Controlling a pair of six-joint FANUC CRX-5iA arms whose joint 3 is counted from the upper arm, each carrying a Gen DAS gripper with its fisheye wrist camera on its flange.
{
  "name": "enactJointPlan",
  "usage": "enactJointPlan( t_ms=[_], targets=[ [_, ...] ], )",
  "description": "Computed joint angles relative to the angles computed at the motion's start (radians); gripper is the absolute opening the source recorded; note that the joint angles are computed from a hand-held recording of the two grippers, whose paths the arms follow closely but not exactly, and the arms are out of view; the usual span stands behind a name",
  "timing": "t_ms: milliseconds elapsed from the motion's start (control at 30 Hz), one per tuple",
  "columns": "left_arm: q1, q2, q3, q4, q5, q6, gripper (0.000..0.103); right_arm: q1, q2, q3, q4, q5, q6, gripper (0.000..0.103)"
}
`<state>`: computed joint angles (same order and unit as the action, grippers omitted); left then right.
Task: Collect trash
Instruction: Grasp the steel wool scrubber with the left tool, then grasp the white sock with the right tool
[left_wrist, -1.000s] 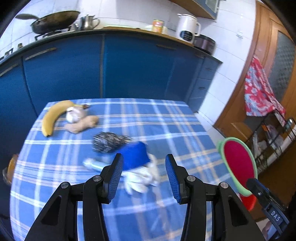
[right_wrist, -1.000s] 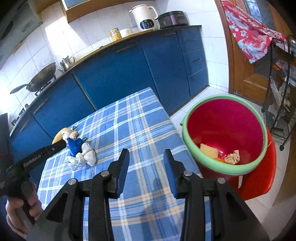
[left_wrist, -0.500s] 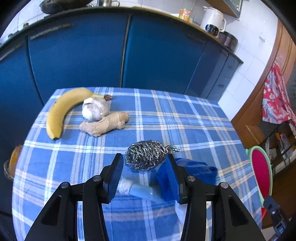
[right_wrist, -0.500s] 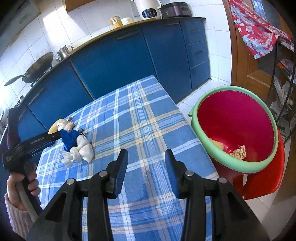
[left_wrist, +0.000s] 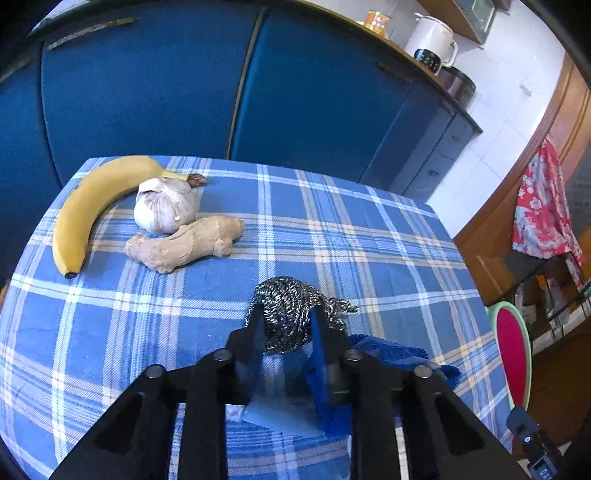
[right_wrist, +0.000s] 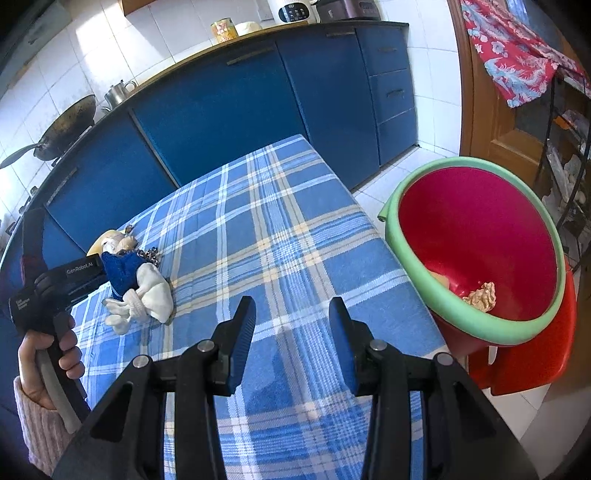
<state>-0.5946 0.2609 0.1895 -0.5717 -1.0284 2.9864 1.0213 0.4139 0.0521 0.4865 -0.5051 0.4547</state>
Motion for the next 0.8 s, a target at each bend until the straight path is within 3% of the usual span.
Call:
enactJointPlan(
  t_ms=[100,267,400,800],
  targets=[
    [-0.013,-0.017,-0.009,-0.022,0.006,0.017,0.015,0.004,0.004,0.009,-0.007,-0.001,0.012,0.043],
    [-0.075,-0.030,0.021,-0.120,-0.095,0.056,0.015,0.017,0.012,0.038,-0.028,-0.010,0.059,0.043],
    [-0.119,-0.069,0.005,-0.182,-0.131,0.118,0.015,0.031,0.020,0.063,-0.038,-0.010,0.093,0.043],
    [-0.251,-0.128,-0.031,-0.291,-0.313,0.274,0.015,0.069,0.107,0.281,-0.245,-0.066,0.372,0.043]
  ],
)
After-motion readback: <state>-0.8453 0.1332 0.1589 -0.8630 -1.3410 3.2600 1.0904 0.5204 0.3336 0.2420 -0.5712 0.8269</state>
